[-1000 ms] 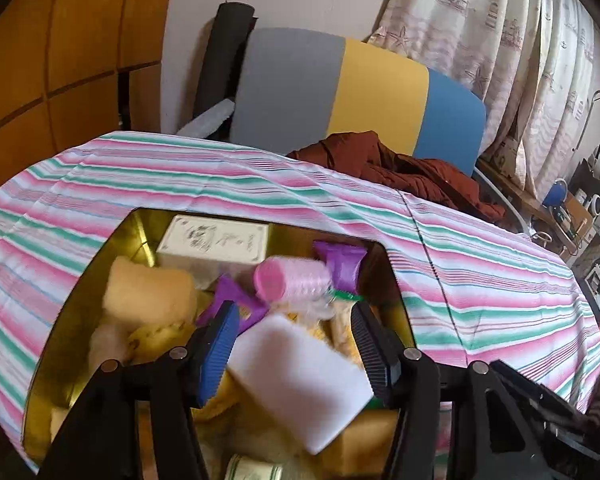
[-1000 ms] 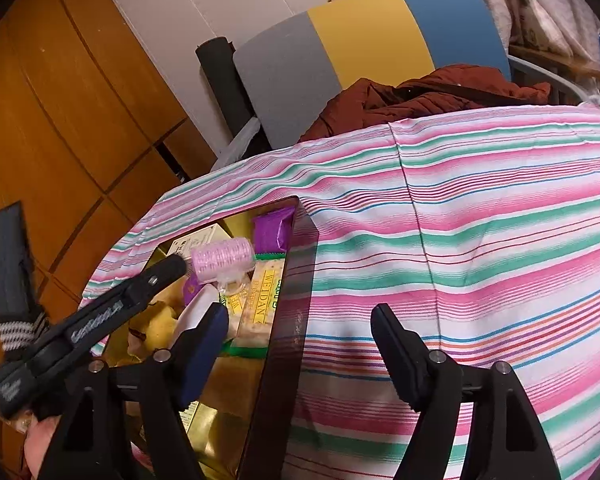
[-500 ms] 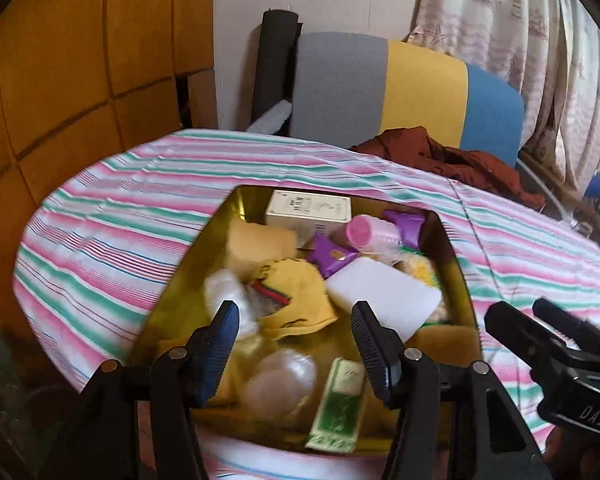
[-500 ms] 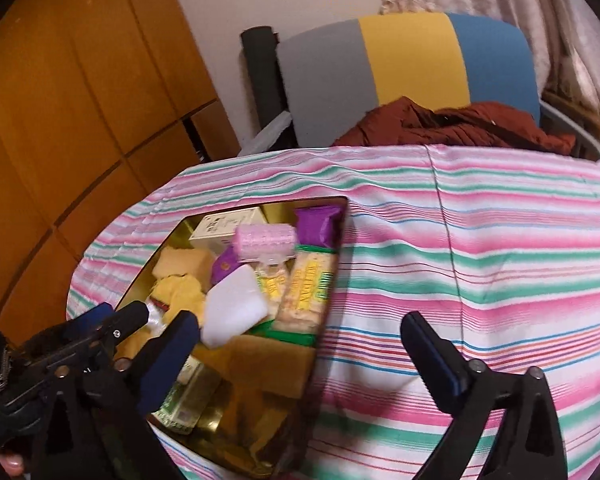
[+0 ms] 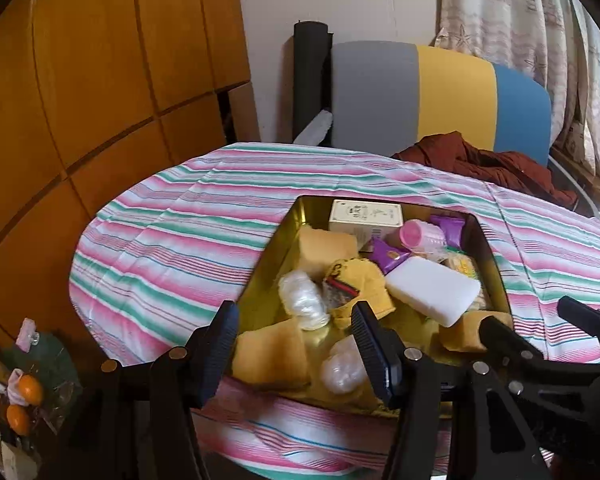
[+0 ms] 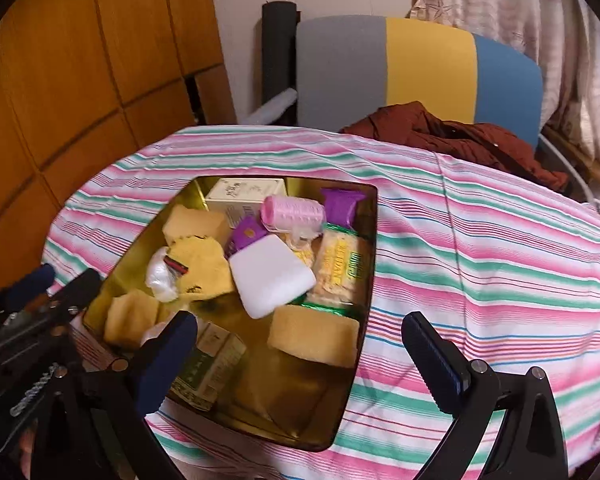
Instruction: Organize objects
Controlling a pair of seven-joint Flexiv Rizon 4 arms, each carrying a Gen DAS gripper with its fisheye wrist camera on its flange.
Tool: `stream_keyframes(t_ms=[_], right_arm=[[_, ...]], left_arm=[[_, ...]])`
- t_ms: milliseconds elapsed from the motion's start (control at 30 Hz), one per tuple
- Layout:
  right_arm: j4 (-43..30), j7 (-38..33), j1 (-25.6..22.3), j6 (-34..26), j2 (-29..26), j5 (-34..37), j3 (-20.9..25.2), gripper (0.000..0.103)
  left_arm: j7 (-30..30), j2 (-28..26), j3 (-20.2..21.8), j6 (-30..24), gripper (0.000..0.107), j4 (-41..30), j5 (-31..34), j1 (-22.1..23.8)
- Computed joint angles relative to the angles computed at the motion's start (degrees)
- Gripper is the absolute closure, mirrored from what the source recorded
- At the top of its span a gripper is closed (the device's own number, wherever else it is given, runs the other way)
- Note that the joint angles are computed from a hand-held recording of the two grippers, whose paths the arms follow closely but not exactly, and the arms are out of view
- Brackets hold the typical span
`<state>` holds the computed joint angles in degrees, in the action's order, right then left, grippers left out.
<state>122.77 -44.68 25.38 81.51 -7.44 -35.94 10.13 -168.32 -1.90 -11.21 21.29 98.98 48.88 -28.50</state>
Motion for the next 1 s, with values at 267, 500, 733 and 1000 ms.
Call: stream_keyframes(t_ms=[267,500,733,1000], right_arm=[[-0.5,9.9,0.1,-6.5,1.1,-7.3,-0.7,0.000],[-0.8,11.5,-0.1,-9.3,1.6,-9.2,0.3,0.000],[-1.1,10.5,0.0,-10.4,0.7,-7.8,0.8,0.000],[-1.1,11.0,0.1,-10.2,0.5,-8.1,0.5,0.000]], left_arm=[[0.2,0.1,-0.3,-0.7,0.048,0.0,-1.1,0.1],[1.2,-0.3,0.1,-0.6,0.048,0.0,-2.3,0.0],[1.6,-0.9,0.3,-2.7,0.048,-0.7,-3.0,-0.2],[1.7,-1.2,0.5,-1.9,0.048,-0.8,-2.7,-0.5]])
